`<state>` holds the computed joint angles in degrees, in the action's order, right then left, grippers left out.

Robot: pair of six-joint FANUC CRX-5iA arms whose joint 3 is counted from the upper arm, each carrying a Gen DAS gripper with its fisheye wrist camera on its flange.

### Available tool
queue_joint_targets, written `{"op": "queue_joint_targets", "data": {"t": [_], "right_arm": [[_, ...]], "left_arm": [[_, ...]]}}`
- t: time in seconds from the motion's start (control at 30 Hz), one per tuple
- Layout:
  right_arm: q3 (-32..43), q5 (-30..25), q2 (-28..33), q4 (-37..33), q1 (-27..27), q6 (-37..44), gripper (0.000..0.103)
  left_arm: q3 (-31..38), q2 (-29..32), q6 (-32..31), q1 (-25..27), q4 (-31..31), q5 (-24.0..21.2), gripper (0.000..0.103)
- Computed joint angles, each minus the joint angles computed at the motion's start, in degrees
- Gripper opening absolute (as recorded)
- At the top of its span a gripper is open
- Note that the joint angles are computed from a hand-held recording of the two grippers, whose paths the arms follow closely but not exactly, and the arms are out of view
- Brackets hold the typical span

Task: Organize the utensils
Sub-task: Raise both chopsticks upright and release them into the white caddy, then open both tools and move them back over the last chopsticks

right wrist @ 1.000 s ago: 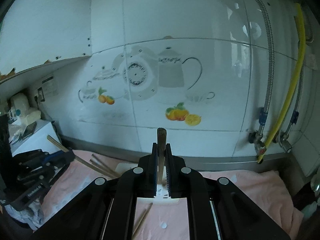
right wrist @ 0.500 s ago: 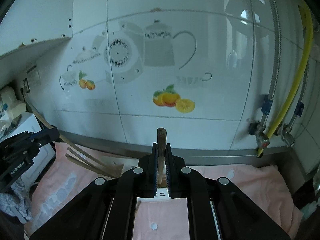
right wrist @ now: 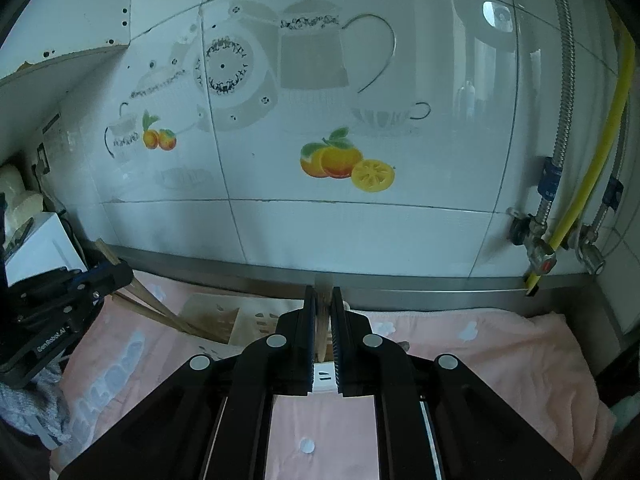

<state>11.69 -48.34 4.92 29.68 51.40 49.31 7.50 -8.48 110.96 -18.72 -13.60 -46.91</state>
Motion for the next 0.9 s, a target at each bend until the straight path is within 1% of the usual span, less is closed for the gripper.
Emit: {"op": "queue_joint_targets", "data": {"t": [0.03, 0.1, 0.13, 0.17, 0.3, 0.33, 0.37, 0.4, 0.43, 0.47, 0.53, 0.6, 0.63, 0.73, 0.8, 0.83, 0.9], "right_arm": [[-0.2, 0.2, -0.2, 0.2, 0.0, -0.3, 0.007], [-1.2, 0.8, -0.9, 1.3, 0.2, -1.1, 0.009], [-1.9, 1.1, -1.4, 1.9, 0.3, -1.6, 0.010], [-2.8, 1.8, -2.1, 2.5, 0.4, -2.2, 0.013], [-7.3, 4.2, -5.9, 4.7, 1.0, -5.3, 0.016], [-8.3, 4.5, -6.7, 5.3, 1.2, -6.0, 0.017], [-9.7, 4.7, -7.7, 6.2, 1.6, -7.1, 0.021], [-11.1, 4.9, -8.7, 7.1, 2.0, -8.3, 0.023], [-12.9, 5.4, -9.9, 7.9, 2.6, -9.2, 0.023], [-14.4, 5.6, -10.8, 8.8, 3.1, -10.2, 0.023], [-17.6, 5.9, -12.6, 9.8, 4.5, -11.9, 0.023], [-20.8, 6.3, -14.2, 9.5, 5.9, -13.4, 0.023], [-21.8, 6.4, -14.6, 9.4, 6.4, -14.0, 0.023], [-26.3, 6.3, -15.7, 10.3, 9.0, -17.2, 0.023], [-28.6, 6.4, -16.0, 10.5, 10.5, -19.0, 0.023], [-29.4, 6.5, -16.0, 9.9, 11.1, -19.2, 0.023], [-31.2, 7.0, -15.8, 8.7, 12.4, -20.6, 0.023]], "left_arm": [[-0.4, -0.1, -0.1, 0.2, 0.5, 0.3, 0.007], [-1.2, -0.7, -0.4, 0.4, 1.1, 1.3, 0.012], [-1.3, -1.0, 0.1, 0.1, 0.3, 1.4, 0.018], [-1.0, -1.1, 1.1, -0.5, -1.2, 1.0, 0.021], [-2.0, -2.8, 2.4, -1.3, -2.6, 1.3, 0.026], [-2.4, -3.4, 2.8, -1.6, -3.1, 1.3, 0.032], [-2.7, -4.0, 4.1, -2.3, -4.3, 1.0, 0.044], [-2.8, -4.6, 5.6, -3.1, -6.0, 0.4, 0.050], [-3.1, -5.3, 7.5, -4.3, -8.3, -0.3, 0.051], [-3.6, -6.0, 8.3, -5.0, -9.4, -0.7, 0.051], [-5.3, -7.5, 9.4, -5.5, -9.8, -0.7, 0.052], [-6.7, -8.6, 10.6, -5.9, -10.0, -0.9, 0.055], [-7.9, -9.6, 11.9, -6.4, -10.9, -1.0, 0.058], [-10.8, -11.7, 14.0, -6.8, -11.7, -1.1, 0.060], [-13.5, -13.4, 14.9, -6.6, -11.1, -0.6, 0.066], [-14.5, -14.2, 16.4, -7.2, -12.0, -1.1, 0.068], [-16.0, -15.1, 17.5, -7.9, -12.7, -1.7, 0.069]]}}
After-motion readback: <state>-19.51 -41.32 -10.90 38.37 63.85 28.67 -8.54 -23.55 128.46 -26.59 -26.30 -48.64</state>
